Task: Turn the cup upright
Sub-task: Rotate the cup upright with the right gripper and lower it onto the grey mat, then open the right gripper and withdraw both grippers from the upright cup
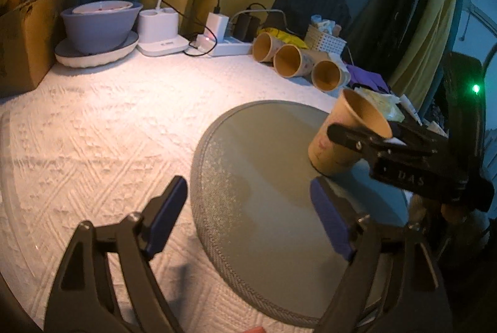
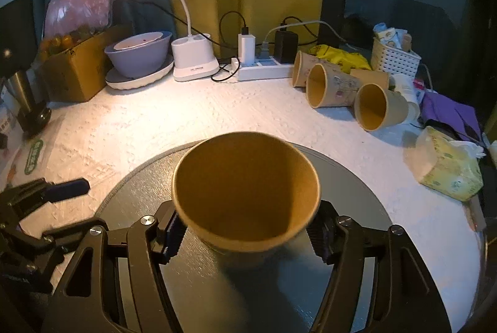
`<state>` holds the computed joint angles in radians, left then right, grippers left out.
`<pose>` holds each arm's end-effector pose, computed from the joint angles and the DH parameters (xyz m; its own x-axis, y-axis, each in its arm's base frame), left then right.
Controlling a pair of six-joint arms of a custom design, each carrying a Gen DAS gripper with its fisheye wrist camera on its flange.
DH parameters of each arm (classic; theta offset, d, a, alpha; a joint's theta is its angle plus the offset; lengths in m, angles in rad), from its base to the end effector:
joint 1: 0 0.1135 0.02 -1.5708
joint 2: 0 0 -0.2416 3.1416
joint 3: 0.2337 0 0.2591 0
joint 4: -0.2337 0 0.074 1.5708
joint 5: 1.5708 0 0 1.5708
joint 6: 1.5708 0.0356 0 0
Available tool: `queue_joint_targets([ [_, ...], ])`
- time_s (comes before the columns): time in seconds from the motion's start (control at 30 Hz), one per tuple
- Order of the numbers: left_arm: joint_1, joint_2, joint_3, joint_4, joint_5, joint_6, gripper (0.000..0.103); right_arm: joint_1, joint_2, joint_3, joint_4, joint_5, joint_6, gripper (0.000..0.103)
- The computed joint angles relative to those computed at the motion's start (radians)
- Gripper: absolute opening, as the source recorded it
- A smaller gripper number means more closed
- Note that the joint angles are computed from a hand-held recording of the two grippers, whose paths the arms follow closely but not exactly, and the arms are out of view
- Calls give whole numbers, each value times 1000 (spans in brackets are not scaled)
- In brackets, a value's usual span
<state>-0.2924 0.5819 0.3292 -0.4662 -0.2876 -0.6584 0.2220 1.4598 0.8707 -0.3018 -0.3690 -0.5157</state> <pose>0.1548 -0.0360 0.1701 -0.5429 -0.4493 -0.7095 -0.3289 0.8911 -0.3127 0.2933 0.0794 0.1801 -0.4496 -0.5730 -0.6853 -0.7452 0.6636 -0.0660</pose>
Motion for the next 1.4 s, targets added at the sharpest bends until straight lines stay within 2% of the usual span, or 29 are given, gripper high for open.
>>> queue_joint_targets([
  [0.33, -145, 17, 42, -54, -147, -45, 84, -53, -84, -62, -22, -9, -31, 74],
  [0.67, -369, 60, 106, -172, -348, -179, 84, -124, -213, -129, -97, -39, -67, 74],
  [1.0, -626, 176, 229, -365, -570, -413, 84, -250, -392, -186, -219, -114, -143, 73],
  [1.17, -722, 227, 283, -467, -636, -530, 84, -299, -470, -200, -279, -149, -172, 73],
  [1.4, -867, 320, 374, -669, -735, -752, 84, -355, -579, -203, -365, -201, -210, 73],
])
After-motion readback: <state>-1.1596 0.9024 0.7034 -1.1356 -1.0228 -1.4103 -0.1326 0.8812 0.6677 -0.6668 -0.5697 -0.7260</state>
